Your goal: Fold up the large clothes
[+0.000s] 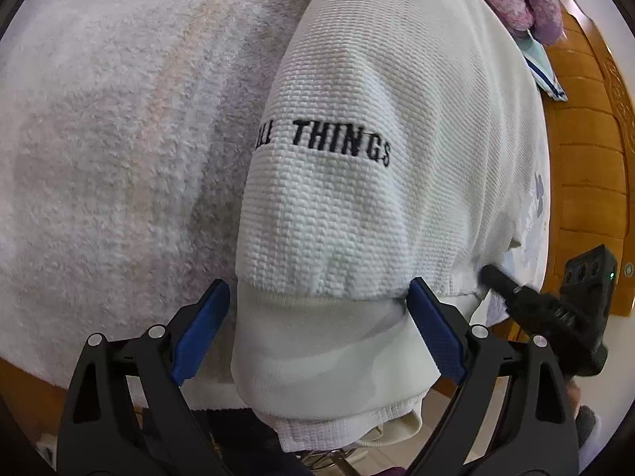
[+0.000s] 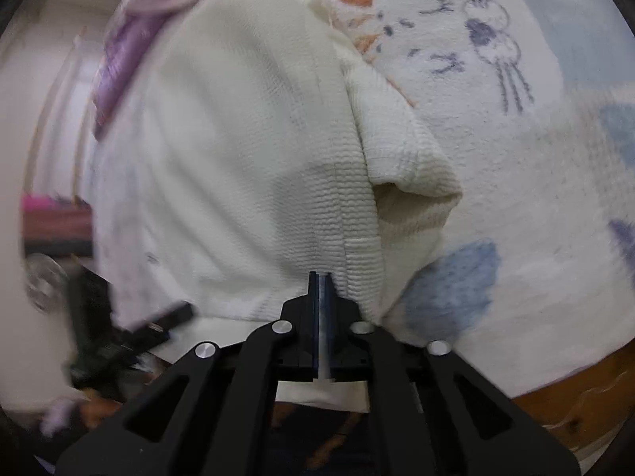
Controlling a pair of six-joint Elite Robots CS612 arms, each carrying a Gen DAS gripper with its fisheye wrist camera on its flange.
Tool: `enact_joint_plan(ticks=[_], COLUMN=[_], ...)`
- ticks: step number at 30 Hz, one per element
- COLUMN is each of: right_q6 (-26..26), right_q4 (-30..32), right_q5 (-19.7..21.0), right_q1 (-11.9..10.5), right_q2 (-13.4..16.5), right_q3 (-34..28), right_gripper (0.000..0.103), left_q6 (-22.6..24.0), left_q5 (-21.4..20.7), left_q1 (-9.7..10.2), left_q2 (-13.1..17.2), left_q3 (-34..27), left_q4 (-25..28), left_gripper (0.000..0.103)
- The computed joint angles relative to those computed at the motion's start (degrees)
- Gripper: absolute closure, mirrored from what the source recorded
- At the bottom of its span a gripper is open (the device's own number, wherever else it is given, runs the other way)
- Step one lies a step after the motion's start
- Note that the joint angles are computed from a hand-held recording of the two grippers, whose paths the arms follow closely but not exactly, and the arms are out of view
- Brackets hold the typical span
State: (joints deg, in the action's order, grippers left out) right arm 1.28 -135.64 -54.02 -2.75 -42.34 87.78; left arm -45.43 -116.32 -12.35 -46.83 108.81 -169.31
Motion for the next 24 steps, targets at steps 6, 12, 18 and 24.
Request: enact_joint_plan(ticks=[6, 12, 18, 24], right_q6=[11.4, 15.9, 19.7, 26.9], right_q4=[-6.5, -4.3, -10.8, -19.3], right_q5=[-3.9, 8.1, 13.5, 19.9], right_q1=[-0.7, -2.3, -2.8, -3.7], right_q2=[-0.1, 2.8, 6.0, 7.6], right_q3=[2.1, 1.5, 0.6, 2.1], right_gripper=[0.034, 0.034, 0.034, 0.032], left_q6=[1.1, -1.8, -4.8, -5.5], left_q5=[2.0, 0.4, -5.3, -5.8], left_q1=[1.29, 3.12, 4.82, 4.46], left_q2=[-0.6, 1.2, 4.3, 5.7], left_q3=[-0.9, -3.3, -6.1, -7.1], left_q4=[0.6, -0.4, -2.9, -3.5], left_gripper=[0.012, 0.013, 0.013, 0.010])
